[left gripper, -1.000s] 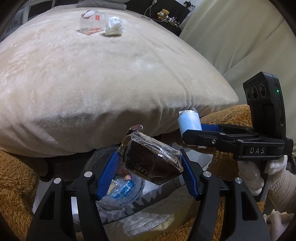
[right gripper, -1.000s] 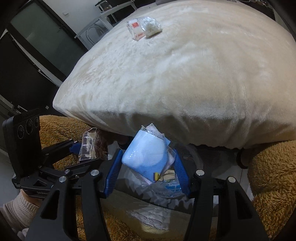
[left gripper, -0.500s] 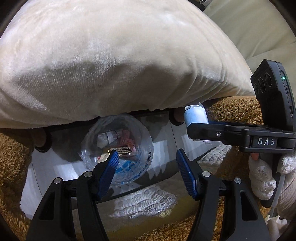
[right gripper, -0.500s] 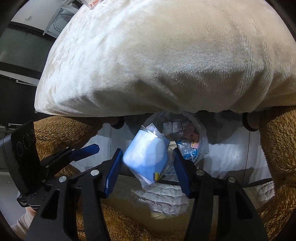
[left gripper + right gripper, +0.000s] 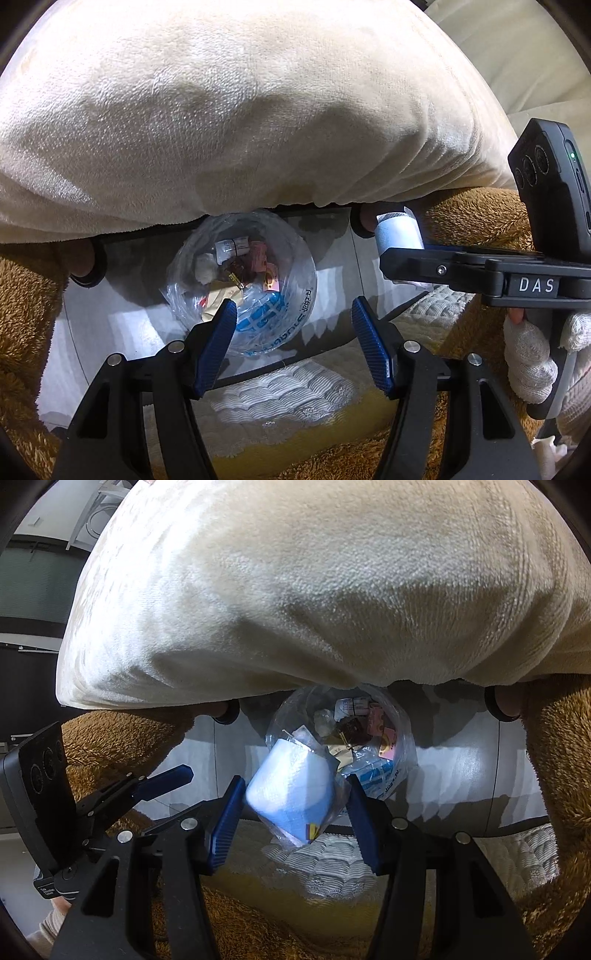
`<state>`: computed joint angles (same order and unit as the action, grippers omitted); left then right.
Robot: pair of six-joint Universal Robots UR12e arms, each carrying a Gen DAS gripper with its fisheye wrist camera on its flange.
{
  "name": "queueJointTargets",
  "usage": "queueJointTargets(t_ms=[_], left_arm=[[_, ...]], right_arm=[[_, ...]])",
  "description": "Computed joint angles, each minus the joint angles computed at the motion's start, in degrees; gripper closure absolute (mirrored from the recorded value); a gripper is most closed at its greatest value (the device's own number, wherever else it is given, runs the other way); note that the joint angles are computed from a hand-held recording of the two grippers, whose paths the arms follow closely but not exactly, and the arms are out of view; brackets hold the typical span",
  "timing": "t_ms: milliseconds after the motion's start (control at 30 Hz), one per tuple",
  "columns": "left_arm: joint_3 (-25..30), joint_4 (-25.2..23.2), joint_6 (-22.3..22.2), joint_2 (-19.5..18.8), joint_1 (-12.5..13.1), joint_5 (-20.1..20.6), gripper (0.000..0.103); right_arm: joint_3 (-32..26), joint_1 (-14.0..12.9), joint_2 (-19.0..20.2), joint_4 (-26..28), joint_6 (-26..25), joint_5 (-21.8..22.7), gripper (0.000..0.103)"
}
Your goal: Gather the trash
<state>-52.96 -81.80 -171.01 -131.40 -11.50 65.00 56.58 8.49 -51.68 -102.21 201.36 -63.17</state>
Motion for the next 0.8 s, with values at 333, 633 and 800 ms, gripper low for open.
queueJointTargets(t_ms=[333, 633, 800], left_arm=[[-0.3, 0.8, -0.3, 0.3, -0.1, 0.8, 0.040], [-0.9, 1.9, -0.7, 0.5, -0.1, 1.3, 0.040], [-1.2, 2.8, -1.0, 0.7, 0.0, 1.2, 0.040]], right_arm=[[-0.1, 0.7, -0.3, -0.5, -1.1, -3.7, 0.031], [-0.1, 0.8, -0.4, -0.2, -1.6, -4.3, 0.023], [0.1, 0.9, -0.5, -1.0, -1.8, -4.9, 0.018]])
